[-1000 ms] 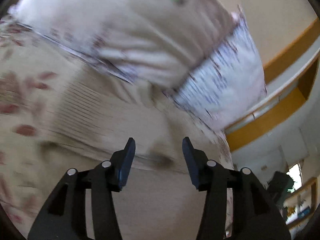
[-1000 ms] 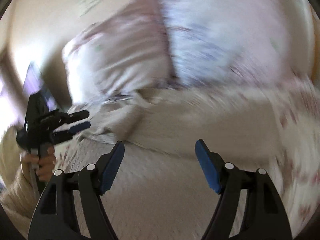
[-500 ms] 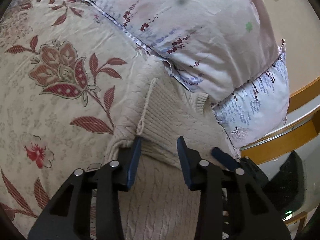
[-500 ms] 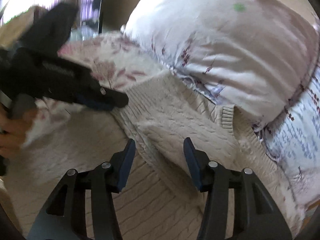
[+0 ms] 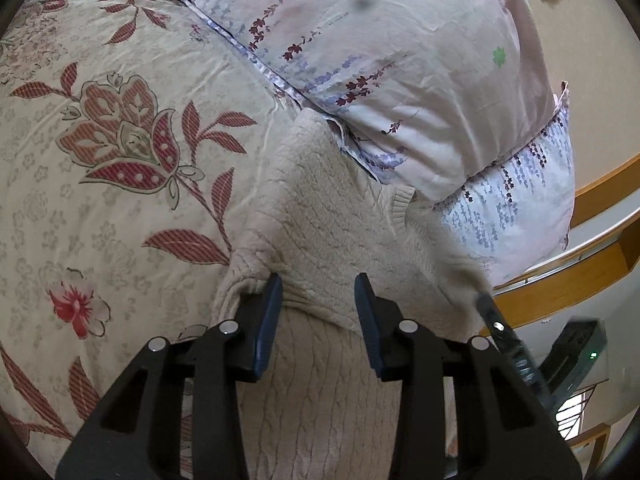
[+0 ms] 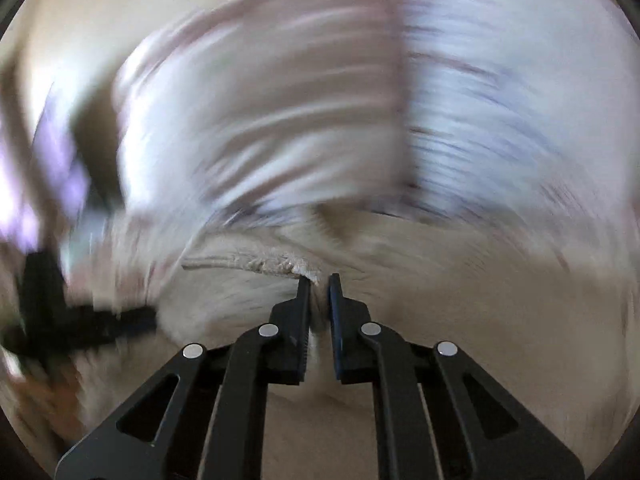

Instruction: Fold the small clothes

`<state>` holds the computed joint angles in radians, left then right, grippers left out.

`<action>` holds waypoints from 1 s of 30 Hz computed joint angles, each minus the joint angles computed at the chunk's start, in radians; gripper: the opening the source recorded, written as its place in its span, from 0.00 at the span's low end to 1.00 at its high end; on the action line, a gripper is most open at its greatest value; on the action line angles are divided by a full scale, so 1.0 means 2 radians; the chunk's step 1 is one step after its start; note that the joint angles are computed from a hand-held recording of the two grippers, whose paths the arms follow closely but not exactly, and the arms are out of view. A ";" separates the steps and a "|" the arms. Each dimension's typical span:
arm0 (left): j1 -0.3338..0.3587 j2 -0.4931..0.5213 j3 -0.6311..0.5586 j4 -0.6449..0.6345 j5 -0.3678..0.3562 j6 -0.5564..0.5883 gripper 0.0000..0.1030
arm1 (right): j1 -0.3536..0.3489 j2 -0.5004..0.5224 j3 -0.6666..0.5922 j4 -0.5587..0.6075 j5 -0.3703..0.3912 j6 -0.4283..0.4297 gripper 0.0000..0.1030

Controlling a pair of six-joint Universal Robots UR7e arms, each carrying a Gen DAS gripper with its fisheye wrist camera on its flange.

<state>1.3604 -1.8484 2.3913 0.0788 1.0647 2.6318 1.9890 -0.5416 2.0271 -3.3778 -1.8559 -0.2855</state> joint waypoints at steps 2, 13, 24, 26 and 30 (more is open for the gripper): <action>0.000 0.001 0.000 0.001 0.001 0.003 0.38 | -0.033 -0.038 0.035 0.011 0.001 0.054 0.10; -0.031 0.014 -0.001 0.021 -0.031 0.001 0.51 | -0.112 -0.111 0.052 0.080 -0.017 0.162 0.45; -0.052 0.031 -0.011 0.044 -0.058 0.001 0.57 | -0.121 -0.086 0.040 0.094 0.002 0.108 0.09; -0.066 0.033 -0.012 0.056 -0.072 -0.001 0.58 | -0.102 -0.081 0.044 0.027 0.000 0.063 0.09; -0.117 0.017 0.006 0.076 -0.115 -0.005 0.58 | -0.070 -0.058 0.032 -0.054 -0.068 0.015 0.09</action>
<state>1.1268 -1.8145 2.4033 0.2311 0.8356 2.6228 1.8484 -0.6585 2.0902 -3.4851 -1.9928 -0.2547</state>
